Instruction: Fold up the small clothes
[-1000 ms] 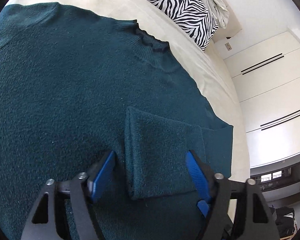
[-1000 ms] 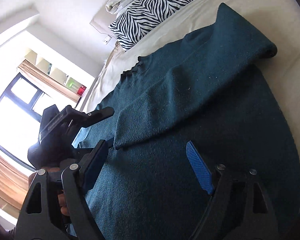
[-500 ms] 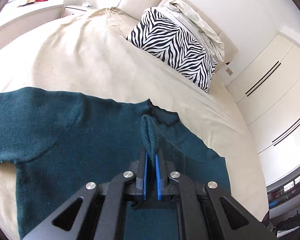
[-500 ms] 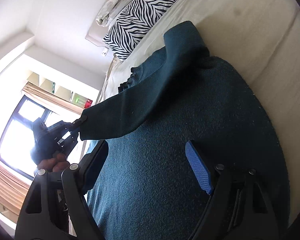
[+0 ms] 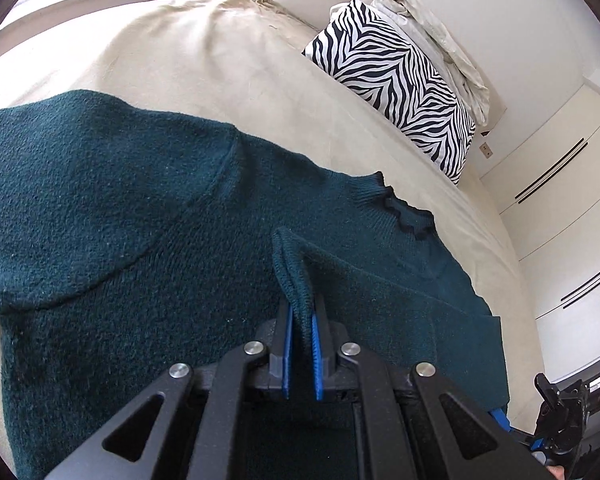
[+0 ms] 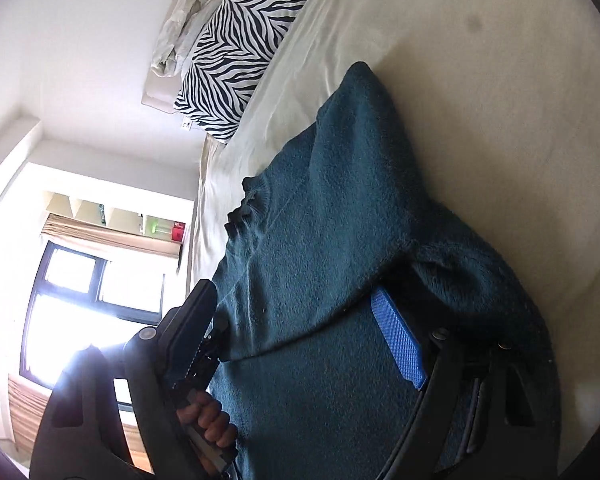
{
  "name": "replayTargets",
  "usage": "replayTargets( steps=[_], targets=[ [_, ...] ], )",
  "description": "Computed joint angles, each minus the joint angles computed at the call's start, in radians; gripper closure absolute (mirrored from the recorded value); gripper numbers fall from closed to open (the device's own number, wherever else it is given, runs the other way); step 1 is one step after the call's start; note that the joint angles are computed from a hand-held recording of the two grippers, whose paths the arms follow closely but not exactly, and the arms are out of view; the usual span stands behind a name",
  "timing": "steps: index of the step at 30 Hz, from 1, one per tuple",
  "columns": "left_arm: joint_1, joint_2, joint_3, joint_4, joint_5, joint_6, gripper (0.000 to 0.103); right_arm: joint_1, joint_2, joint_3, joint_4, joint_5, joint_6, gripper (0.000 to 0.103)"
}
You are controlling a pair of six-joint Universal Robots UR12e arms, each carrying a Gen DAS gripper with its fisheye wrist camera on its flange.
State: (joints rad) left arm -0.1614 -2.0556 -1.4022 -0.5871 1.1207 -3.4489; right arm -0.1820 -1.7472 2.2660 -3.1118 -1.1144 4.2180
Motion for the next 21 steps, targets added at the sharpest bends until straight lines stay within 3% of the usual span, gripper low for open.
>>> replayTargets(
  steps=[4,6,8,12,15,17,21],
  targets=[
    [0.002,-0.002,-0.007,0.013,-0.012,0.004,0.093,-0.027,-0.017,0.053,-0.142,-0.099,0.105,0.03],
    [-0.003,-0.004,-0.009,0.022,-0.011,0.012,0.093,-0.054,-0.015,0.091,-0.214,-0.078,0.172,0.041],
    [-0.011,-0.005,-0.007,0.029,0.013,0.027,0.093,-0.062,-0.01,0.114,-0.248,-0.064,0.17,0.056],
    [-0.011,-0.006,-0.013,0.049,0.014,0.029,0.092,-0.064,-0.056,0.117,-0.153,-0.044,0.056,0.052],
    [-0.005,-0.007,-0.017,0.057,-0.002,0.031,0.091,-0.105,-0.126,0.133,-0.053,0.02,0.036,0.044],
    [-0.004,-0.007,-0.024,0.076,-0.007,0.028,0.091,-0.125,-0.168,0.133,-0.018,0.023,0.003,0.04],
    [0.003,-0.012,-0.037,0.113,-0.033,0.0,0.091,-0.145,-0.152,0.062,0.022,0.033,-0.103,0.032]
  ],
)
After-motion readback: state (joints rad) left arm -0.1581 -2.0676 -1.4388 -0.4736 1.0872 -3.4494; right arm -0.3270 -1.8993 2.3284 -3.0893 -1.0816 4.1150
